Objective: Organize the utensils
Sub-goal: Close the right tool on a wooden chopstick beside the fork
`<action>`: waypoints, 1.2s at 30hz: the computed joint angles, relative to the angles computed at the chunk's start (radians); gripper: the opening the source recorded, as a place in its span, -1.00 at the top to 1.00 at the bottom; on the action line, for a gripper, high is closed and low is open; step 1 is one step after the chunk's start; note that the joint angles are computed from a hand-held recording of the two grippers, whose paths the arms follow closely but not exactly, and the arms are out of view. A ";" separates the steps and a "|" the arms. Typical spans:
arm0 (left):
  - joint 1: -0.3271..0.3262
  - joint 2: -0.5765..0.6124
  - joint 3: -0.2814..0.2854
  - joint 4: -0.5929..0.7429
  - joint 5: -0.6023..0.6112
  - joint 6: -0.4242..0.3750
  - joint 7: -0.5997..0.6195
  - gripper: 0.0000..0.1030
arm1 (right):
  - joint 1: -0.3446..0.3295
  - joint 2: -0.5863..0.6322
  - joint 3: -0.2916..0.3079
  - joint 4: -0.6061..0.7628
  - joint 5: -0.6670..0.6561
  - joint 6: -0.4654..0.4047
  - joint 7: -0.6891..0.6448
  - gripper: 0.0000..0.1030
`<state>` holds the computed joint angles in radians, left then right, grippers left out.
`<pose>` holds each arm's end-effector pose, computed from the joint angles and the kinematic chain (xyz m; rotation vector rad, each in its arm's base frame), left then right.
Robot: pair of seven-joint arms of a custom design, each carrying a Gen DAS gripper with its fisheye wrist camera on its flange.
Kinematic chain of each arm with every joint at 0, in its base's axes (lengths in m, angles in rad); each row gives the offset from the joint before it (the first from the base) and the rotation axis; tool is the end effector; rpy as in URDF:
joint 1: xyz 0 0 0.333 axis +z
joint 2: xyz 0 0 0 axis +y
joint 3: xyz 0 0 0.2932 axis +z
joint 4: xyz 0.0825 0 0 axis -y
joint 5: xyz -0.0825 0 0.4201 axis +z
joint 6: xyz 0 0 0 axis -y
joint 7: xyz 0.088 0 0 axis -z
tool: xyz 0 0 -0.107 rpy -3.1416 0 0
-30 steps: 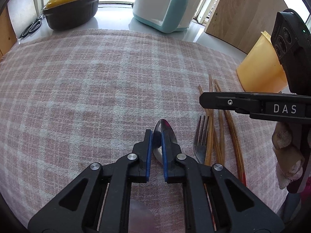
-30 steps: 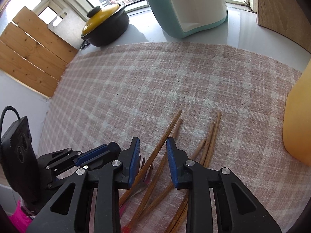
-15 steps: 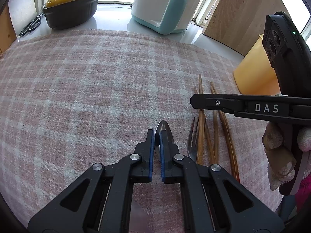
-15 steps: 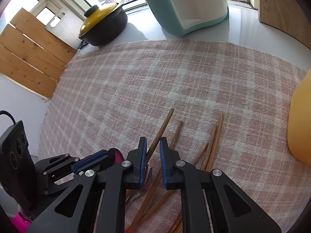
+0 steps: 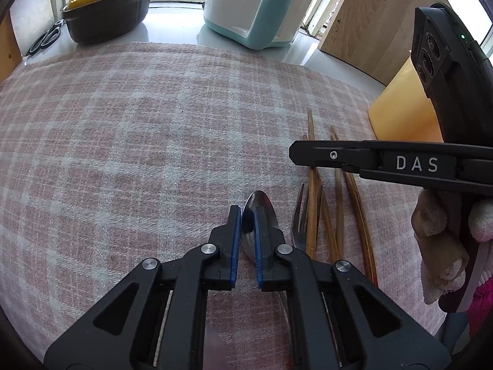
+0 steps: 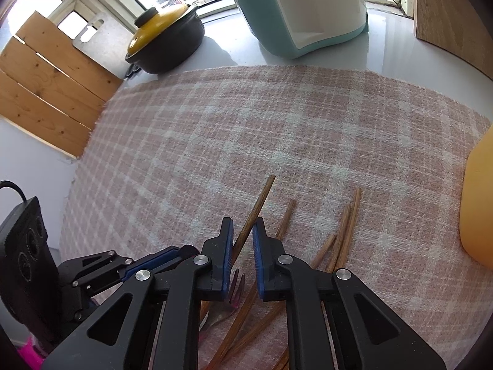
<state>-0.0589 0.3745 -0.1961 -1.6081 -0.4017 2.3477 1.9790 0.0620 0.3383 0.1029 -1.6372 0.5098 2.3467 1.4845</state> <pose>0.7015 -0.1724 0.4206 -1.6598 2.5183 -0.8353 0.7055 0.1172 0.4279 -1.7629 1.8621 0.1201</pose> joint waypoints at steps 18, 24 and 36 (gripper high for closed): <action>-0.006 -0.064 0.008 -0.076 -0.008 0.060 0.013 1.00 | 0.009 -0.084 -0.006 -0.079 0.024 0.069 -0.064 0.81; -0.036 -0.103 0.011 -0.130 0.077 0.117 0.030 1.00 | 0.019 -0.116 -0.016 -0.109 0.027 0.086 -0.077 0.81; -0.074 -0.127 0.016 -0.163 0.174 0.137 0.010 1.00 | 0.034 -0.198 -0.040 -0.186 0.052 0.119 -0.115 0.81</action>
